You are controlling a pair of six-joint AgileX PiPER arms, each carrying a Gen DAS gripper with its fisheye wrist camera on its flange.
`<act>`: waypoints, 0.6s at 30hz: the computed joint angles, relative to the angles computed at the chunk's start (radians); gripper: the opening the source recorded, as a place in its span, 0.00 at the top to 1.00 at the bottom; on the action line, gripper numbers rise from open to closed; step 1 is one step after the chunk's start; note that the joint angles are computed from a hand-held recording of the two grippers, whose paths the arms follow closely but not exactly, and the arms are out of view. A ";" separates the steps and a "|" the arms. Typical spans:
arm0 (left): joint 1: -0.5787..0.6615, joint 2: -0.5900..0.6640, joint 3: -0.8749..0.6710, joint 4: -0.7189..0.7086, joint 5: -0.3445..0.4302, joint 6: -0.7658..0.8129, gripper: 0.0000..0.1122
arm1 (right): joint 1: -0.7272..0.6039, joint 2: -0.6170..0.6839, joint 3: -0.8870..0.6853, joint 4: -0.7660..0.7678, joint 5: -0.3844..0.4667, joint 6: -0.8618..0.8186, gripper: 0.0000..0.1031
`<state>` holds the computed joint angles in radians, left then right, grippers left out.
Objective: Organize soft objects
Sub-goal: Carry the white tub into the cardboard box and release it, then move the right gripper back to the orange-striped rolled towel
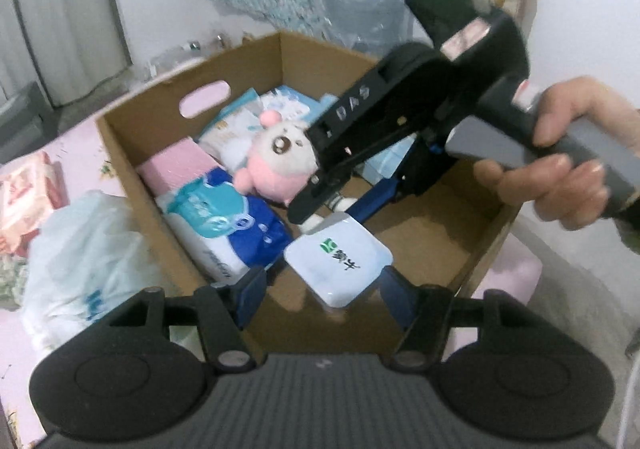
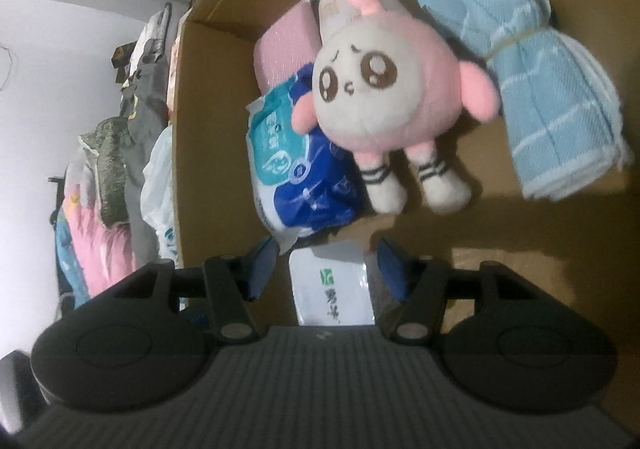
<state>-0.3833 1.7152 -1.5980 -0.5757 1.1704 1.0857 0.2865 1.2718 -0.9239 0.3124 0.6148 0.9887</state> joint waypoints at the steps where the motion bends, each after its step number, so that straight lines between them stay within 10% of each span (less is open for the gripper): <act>1: 0.016 -0.012 0.010 -0.014 -0.004 0.012 0.43 | 0.003 0.005 -0.003 -0.015 -0.003 0.009 0.46; 18: 0.385 -0.113 0.145 -0.101 0.023 0.129 0.42 | 0.116 0.150 -0.125 0.088 0.058 -0.158 0.62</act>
<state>0.0021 1.6025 -1.4528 -0.6772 1.1932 1.2145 0.4025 1.4218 -1.0487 0.4003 0.6728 0.8309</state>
